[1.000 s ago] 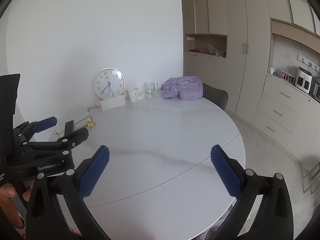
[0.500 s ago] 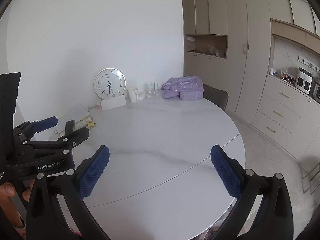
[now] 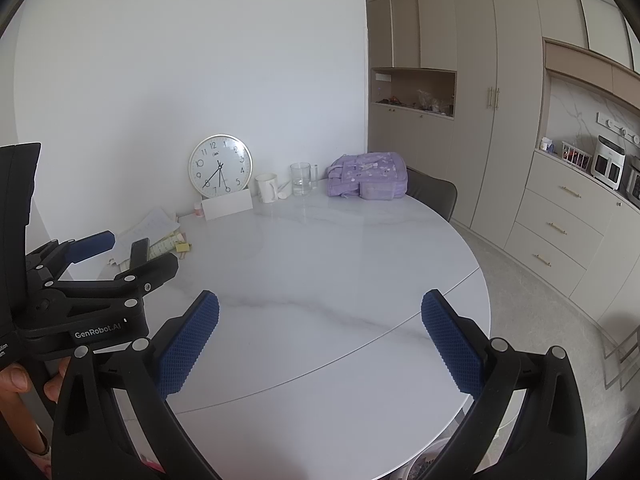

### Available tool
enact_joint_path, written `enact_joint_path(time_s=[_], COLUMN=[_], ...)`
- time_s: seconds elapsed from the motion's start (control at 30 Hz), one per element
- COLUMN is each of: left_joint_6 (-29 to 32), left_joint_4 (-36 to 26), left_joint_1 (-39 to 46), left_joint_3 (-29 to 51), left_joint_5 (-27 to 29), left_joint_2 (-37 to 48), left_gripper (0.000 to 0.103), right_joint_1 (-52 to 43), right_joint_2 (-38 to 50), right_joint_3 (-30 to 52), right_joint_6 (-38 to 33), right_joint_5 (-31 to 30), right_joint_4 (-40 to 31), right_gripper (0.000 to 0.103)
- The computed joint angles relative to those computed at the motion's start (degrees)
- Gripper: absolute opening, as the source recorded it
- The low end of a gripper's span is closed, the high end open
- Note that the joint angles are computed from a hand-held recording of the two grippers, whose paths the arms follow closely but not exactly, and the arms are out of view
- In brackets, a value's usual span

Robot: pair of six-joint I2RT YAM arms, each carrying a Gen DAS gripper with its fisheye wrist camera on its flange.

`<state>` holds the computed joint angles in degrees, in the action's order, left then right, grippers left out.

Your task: Collect trash

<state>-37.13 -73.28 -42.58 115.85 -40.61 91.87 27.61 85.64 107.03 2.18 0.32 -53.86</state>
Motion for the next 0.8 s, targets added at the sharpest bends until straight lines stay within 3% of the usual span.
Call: enact_joint_path(time_s=[0.8], left_joint_6=[0.1], left_joint_4=[-0.2], left_joint_1=[-0.1], left_joint_3=[0.2], left_joint_5=[0.2], left_joint_2=[0.2], left_gripper=[0.095], right_joint_1=[0.1], right_joint_2=[0.0], right_joint_3=[-0.1], right_joint_6=[0.0], right_joint_5=[0.0], right_joint_4=[0.1], right_gripper=[0.101])
